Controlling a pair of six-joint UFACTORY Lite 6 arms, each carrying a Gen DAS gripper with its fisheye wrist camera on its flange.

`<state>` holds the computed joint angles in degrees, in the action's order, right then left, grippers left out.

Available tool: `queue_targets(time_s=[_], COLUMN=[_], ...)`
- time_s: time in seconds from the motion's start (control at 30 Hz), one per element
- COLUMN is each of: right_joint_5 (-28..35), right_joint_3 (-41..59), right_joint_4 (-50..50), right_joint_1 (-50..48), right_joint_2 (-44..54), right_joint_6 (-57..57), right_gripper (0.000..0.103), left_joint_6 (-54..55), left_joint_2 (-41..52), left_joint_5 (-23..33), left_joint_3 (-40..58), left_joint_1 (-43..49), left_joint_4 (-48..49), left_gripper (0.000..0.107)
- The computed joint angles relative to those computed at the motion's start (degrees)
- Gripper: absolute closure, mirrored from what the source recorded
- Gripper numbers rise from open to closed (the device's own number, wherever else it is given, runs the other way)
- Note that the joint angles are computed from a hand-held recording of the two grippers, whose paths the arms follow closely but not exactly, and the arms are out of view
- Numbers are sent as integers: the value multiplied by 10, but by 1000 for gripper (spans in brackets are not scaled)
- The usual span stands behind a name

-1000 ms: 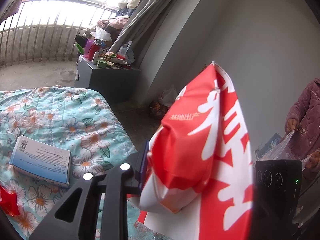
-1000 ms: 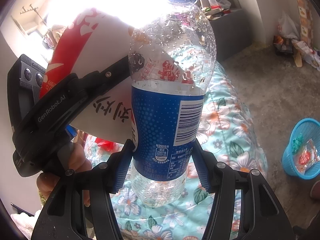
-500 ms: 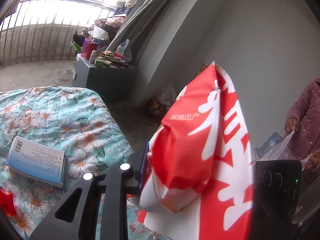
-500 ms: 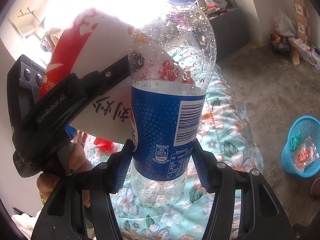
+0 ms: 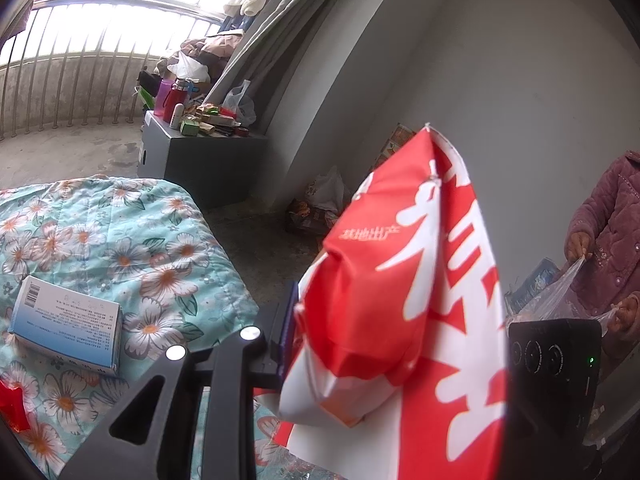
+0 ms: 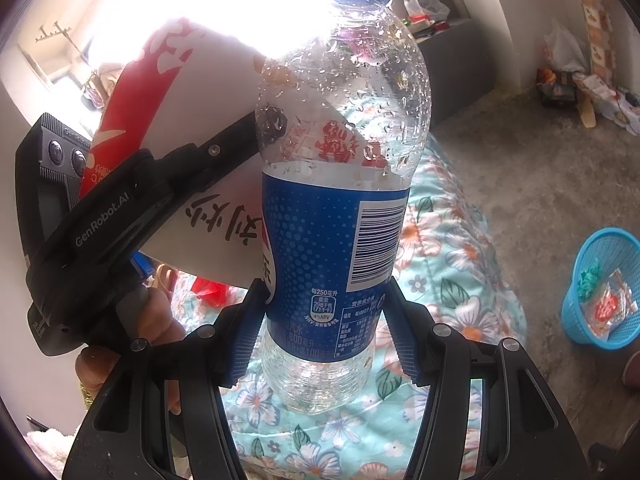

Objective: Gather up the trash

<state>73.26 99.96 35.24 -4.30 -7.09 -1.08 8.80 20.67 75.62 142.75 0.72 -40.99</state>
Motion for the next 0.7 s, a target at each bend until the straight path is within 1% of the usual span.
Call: queue_targets(time_s=[0.13, 0.37, 0.5, 0.63, 0.7], right_joint_5=[9, 11, 16, 23, 22], right_joint_3=[0, -4, 7, -2, -1], right_joint_4=[-1, 10, 14, 31, 23], right_joint_1=[-10, -12, -18, -36, -31], right_joint_2=[-3, -5, 5, 5, 3], right_joint_6=[-6, -8, -11, -28, -23], right_gripper=[48, 48, 48, 48, 48], left_joint_6=[-6, 0, 0, 7, 9], left_joint_2=[8, -14, -16, -40, -45], left_joint_5=[-2, -15, -3, -11, -10], left_joint_3=[1, -31, -28, -62, -70], left_joint_1=[-8, -12, -2, 0, 1], left_joint_4=[-2, 2, -4, -6, -8], left_gripper=[82, 82, 82, 82, 82])
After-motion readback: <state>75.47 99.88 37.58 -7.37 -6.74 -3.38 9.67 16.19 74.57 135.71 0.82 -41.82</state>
